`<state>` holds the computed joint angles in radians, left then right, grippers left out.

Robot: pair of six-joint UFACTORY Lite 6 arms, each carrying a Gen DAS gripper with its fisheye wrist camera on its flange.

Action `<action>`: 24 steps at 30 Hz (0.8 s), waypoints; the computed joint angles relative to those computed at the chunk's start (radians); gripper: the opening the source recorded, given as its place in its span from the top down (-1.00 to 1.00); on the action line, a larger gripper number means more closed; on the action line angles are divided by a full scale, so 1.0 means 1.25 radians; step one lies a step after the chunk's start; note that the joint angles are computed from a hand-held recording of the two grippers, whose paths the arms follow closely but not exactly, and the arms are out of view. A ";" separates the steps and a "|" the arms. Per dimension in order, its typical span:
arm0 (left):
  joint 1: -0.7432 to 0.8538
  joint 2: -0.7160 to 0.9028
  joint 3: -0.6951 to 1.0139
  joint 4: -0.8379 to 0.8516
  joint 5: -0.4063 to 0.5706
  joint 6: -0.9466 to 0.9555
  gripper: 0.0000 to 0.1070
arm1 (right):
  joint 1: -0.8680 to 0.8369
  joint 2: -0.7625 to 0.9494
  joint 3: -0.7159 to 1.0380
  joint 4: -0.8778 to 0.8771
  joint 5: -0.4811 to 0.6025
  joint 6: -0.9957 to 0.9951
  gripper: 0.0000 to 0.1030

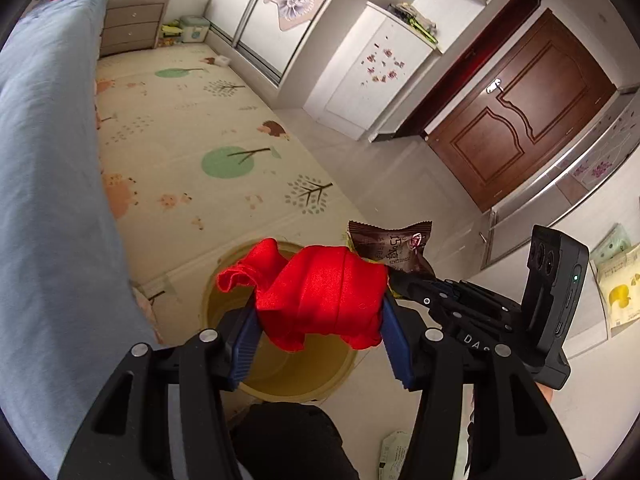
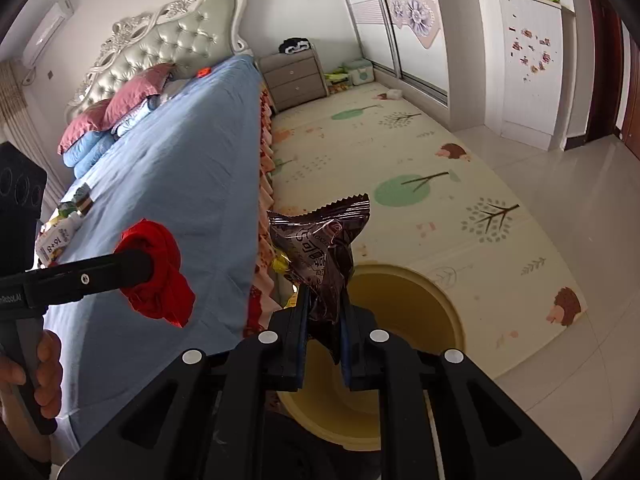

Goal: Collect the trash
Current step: 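Carry the red cloth and chocolate wrapper over the yellow bin with both tools, then open both tools to drop the items into the yellow bin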

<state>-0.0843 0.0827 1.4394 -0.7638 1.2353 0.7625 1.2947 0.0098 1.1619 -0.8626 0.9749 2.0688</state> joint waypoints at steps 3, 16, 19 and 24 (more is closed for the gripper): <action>-0.095 0.036 -0.006 0.017 -0.054 -0.043 -0.02 | 0.013 -0.058 -0.101 0.011 -0.002 0.044 0.74; -0.161 0.070 -0.056 0.063 -0.082 -0.065 -0.75 | -0.038 -0.124 -0.307 0.034 -0.131 0.138 0.11; -0.157 0.061 -0.061 0.073 -0.096 -0.070 -0.75 | -0.033 -0.131 -0.323 0.020 -0.151 0.166 0.11; -0.150 0.015 -0.082 0.065 -0.099 -0.046 -0.75 | -0.021 -0.138 -0.312 0.019 -0.140 0.167 0.11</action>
<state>-0.2720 0.1012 1.3374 -0.6822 1.1109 0.7055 1.2683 -0.1621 0.7715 -0.8392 0.8005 2.2776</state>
